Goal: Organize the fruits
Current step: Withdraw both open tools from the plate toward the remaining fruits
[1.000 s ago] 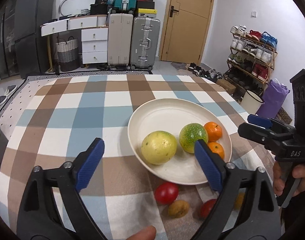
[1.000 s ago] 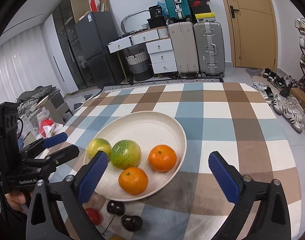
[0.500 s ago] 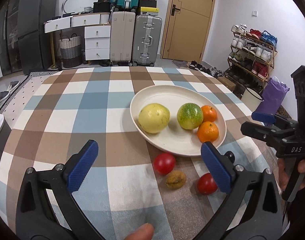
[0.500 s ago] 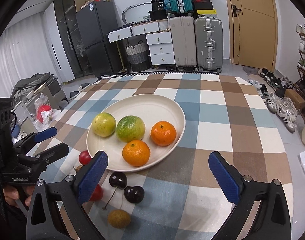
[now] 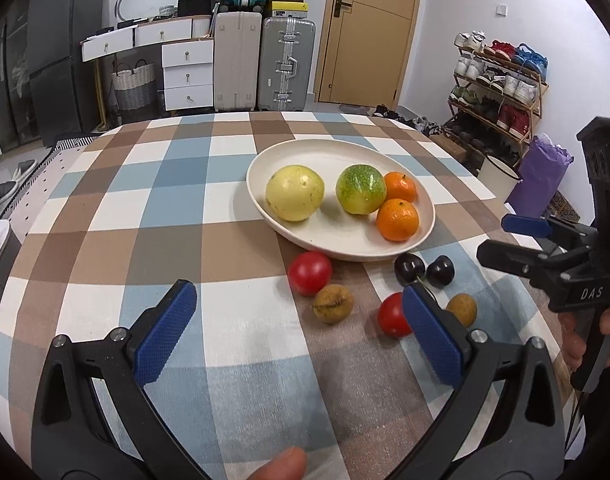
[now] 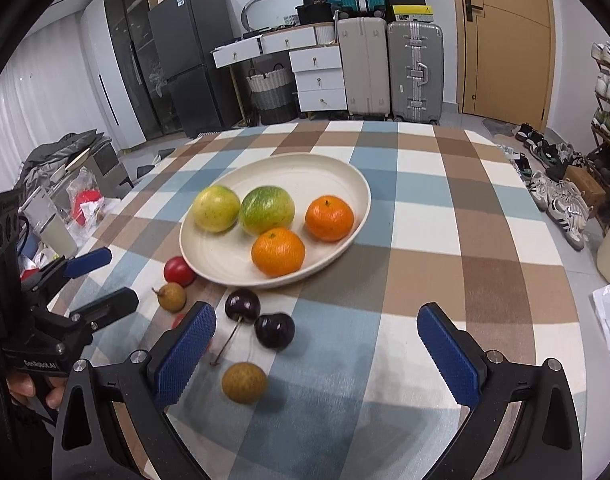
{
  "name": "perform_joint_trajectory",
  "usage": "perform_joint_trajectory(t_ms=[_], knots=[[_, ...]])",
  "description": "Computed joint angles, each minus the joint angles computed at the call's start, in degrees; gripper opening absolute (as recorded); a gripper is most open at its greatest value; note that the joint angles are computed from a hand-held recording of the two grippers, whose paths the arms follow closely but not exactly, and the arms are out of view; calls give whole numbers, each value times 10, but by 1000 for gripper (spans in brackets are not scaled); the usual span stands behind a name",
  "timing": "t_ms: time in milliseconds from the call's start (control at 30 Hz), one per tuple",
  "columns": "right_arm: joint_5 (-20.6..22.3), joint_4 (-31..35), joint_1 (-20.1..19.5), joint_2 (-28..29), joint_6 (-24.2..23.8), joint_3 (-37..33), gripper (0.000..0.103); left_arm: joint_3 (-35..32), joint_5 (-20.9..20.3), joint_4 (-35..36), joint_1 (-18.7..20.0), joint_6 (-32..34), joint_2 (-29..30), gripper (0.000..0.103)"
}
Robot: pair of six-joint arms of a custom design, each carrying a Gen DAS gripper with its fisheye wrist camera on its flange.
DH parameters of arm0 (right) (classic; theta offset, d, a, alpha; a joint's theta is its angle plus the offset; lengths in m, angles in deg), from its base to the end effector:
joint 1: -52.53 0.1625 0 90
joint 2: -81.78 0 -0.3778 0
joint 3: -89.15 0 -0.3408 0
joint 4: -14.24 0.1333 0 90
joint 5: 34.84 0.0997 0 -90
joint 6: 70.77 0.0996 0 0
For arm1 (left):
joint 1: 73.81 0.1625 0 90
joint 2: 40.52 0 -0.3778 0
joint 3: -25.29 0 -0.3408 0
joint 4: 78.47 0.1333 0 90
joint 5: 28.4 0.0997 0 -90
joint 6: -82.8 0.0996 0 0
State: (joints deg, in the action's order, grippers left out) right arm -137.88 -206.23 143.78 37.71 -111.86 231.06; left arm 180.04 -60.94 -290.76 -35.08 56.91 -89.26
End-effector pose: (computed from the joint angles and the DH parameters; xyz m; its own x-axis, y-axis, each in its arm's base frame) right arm 0.1187 -0.3587 0.0597 -0.7240 -0.4777 0.4976 -0.6557 0.7005 -0.2815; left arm -0.0715 -0.3358 0.0954 -0.7956 -0.0178 -0.6056 0.4462 0.6589 -0.6055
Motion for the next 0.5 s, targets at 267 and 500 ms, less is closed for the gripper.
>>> perform_joint_trajectory(t_ms=[267, 500], knots=[[-7, -28, -14, 14, -14, 26, 103, 12, 0, 7, -19, -36, 22, 103], [-19, -41, -15, 32, -25, 33, 103, 9, -7, 7, -24, -28, 27, 102]])
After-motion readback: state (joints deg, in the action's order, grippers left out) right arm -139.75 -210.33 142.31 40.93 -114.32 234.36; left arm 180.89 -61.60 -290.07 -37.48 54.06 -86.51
